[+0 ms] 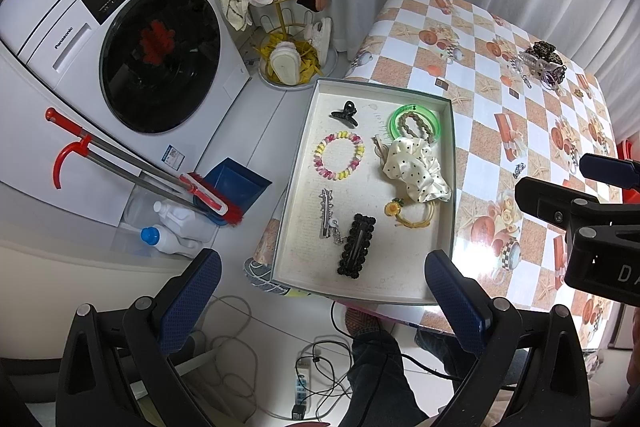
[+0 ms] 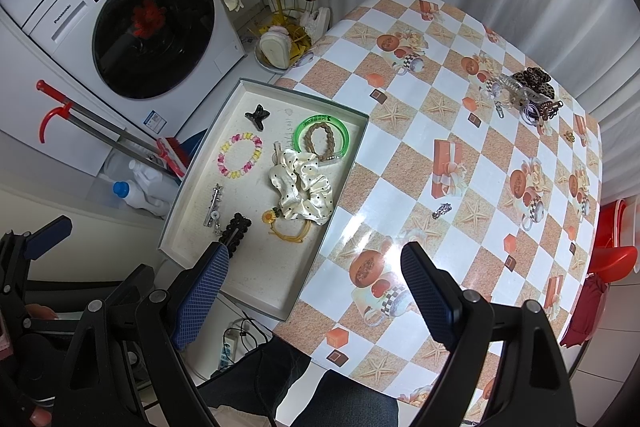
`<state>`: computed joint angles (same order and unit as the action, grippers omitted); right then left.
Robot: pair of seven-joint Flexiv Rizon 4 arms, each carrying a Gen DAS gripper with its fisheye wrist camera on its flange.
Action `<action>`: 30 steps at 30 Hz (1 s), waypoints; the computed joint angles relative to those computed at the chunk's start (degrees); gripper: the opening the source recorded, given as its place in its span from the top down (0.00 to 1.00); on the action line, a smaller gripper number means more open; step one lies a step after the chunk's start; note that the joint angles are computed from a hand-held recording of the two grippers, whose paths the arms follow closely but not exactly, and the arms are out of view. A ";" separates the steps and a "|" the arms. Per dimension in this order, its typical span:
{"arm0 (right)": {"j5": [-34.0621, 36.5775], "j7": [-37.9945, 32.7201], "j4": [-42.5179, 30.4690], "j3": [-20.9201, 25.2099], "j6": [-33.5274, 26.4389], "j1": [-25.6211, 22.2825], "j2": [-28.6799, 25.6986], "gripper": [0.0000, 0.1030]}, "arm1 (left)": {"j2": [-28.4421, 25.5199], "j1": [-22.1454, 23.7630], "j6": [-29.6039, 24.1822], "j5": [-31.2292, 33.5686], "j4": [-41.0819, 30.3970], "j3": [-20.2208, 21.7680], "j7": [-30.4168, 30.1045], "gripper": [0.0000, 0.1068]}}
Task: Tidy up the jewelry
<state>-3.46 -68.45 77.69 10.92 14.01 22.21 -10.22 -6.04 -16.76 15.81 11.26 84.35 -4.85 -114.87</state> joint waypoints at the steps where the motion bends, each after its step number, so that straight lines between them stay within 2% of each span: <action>1: 0.00 -0.02 -0.04 -0.02 -0.07 -0.01 0.01 0.13 | 0.00 0.01 0.00 0.00 0.00 -0.01 0.00 0.04; 30: -0.25 0.97 0.13 0.11 0.01 0.35 0.15 0.13 | 1.03 0.60 0.29 0.18 1.42 -0.18 -0.11 0.04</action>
